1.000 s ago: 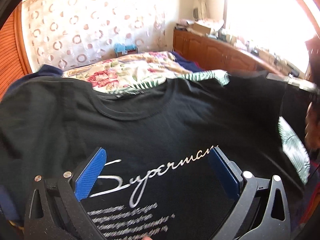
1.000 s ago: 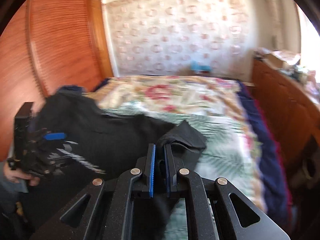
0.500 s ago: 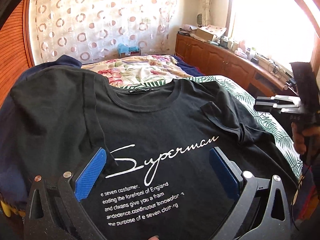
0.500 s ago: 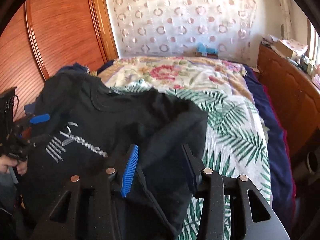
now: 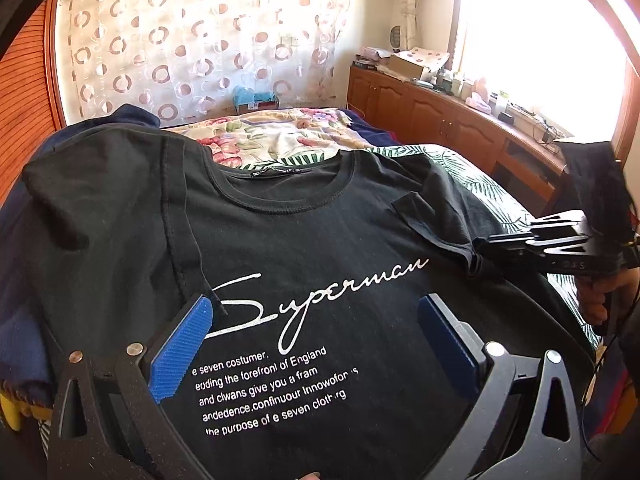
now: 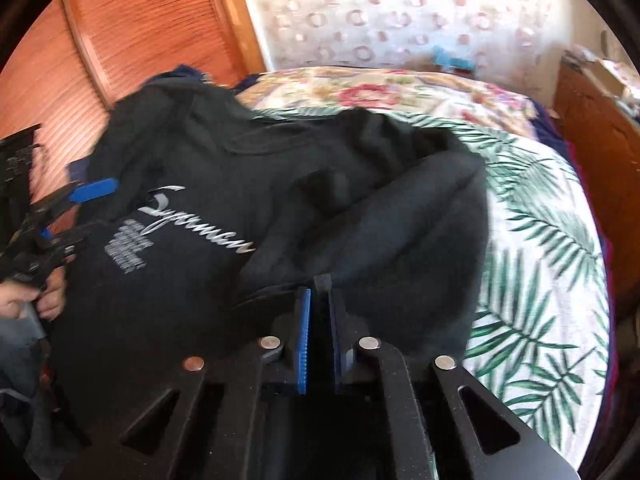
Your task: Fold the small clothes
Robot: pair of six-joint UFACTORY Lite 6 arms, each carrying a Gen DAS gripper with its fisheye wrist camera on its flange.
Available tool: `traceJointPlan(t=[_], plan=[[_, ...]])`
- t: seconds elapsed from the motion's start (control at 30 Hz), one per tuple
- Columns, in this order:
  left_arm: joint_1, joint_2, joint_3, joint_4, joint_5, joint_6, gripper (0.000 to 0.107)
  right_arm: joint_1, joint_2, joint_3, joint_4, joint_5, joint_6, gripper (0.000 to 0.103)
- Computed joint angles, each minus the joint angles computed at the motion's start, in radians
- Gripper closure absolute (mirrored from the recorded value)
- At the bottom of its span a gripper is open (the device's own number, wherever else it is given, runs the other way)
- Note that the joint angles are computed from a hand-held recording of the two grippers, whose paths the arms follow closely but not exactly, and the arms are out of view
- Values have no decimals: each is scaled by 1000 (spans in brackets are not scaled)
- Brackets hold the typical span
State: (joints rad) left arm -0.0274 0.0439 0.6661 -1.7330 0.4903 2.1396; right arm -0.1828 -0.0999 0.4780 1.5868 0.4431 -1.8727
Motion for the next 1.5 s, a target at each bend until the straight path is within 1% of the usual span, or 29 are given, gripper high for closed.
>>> traceJointPlan(t=[0.03,0.07,0.27,0.4,0.5,0.53,0.6,0.67,0.73,0.8,0.87,0.93,1.0,1.13,1.17,1.2,1.23,1.3,1.5], plan=[[3,-4,-4,-2,2,4,4,0,-28,-13,-10,19,8,95],[5,-8,-7,-4,2,4,4,10,-84,-38,-43,13,58,95],[29,-32,-28,9,31,-9,4,-10,-230,-140,-103,29,110,95],[43,-70,-56,22,50,-19,4,60,-266,-189,-83,-34,109,95],[63,-93,-74,31,62,-15,4,82,-309,-225,-102,-65,143,95],[68,-99,-78,37,66,-20,4,81,-339,-237,-142,-63,189,95],[75,-108,-84,42,72,-27,4,105,-349,-252,-128,-91,195,95],[81,-115,-88,44,74,-29,4,146,-356,-255,-136,-117,238,92],[84,-119,-90,40,73,-26,4,181,-371,-262,-159,-130,280,84],[90,-119,-89,38,73,-25,4,203,-387,-273,-147,-121,276,79],[92,-115,-86,35,71,-25,4,205,-384,-272,-100,-99,228,79],[94,-114,-85,28,68,-18,4,175,-409,-283,-121,-65,224,78],[96,-113,-79,28,63,-18,4,191,-403,-279,-87,-92,203,78],[128,-104,-51,33,63,-17,4,149,-426,-282,-103,-92,195,77],[141,-98,-38,41,66,-22,4,138,-435,-279,-111,-101,197,74],[154,-93,-26,49,71,-28,4,123,-440,-275,-115,-106,193,61],[170,-85,-7,55,75,-34,4,105,-429,-266,-87,-104,156,48],[200,-65,35,63,80,-41,4,71,-388,-238,-9,-101,63,41],[247,35,209,119,55,-114,4,30,-141,-80,417,-168,-357,41]])
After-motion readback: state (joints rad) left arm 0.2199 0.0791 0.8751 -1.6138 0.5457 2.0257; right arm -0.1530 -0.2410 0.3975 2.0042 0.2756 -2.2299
